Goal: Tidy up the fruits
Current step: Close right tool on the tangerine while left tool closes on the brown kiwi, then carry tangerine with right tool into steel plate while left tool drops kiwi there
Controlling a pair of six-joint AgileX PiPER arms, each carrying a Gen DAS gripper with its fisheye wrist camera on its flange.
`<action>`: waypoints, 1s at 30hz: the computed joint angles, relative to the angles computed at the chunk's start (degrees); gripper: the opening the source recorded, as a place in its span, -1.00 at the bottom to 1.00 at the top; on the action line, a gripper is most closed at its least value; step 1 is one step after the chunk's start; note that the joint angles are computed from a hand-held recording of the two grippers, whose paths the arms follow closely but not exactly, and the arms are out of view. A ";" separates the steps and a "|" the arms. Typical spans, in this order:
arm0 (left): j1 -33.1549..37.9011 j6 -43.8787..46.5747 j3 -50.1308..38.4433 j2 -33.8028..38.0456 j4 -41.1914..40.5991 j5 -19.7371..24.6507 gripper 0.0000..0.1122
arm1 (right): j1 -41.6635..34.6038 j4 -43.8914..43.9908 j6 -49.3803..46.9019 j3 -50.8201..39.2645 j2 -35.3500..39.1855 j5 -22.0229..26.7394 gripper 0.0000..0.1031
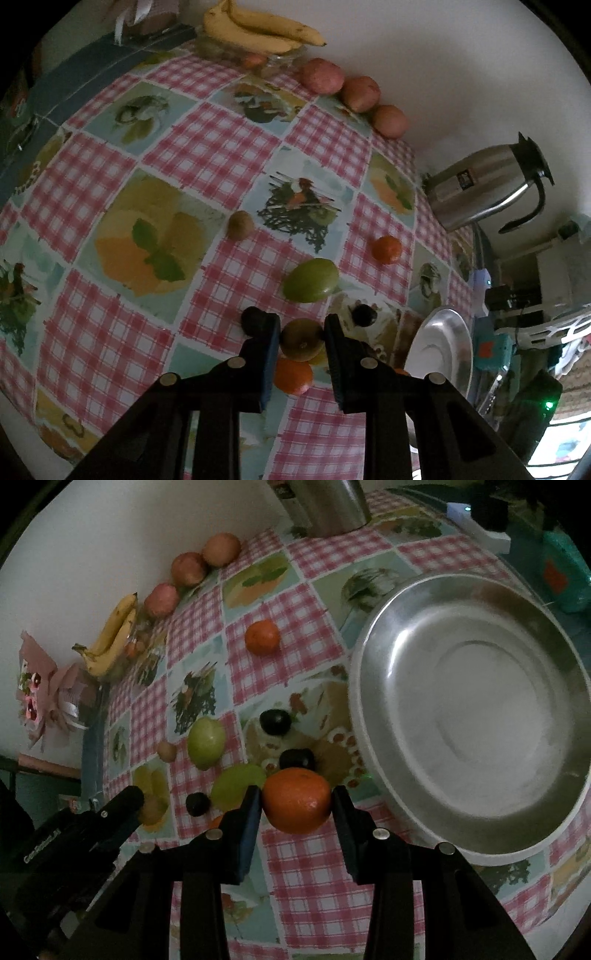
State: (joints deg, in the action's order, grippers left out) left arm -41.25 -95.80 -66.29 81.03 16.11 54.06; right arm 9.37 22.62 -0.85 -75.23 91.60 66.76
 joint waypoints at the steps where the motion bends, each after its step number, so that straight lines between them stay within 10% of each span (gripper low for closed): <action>1: -0.21 0.16 -0.48 0.41 0.01 0.13 -0.53 | -0.22 -0.37 0.08 -0.05 -0.06 -0.08 -0.21; 30: -9.07 20.08 -39.60 31.04 -2.92 9.62 -0.53 | -16.15 -12.53 1.48 -4.68 2.64 -2.98 -0.21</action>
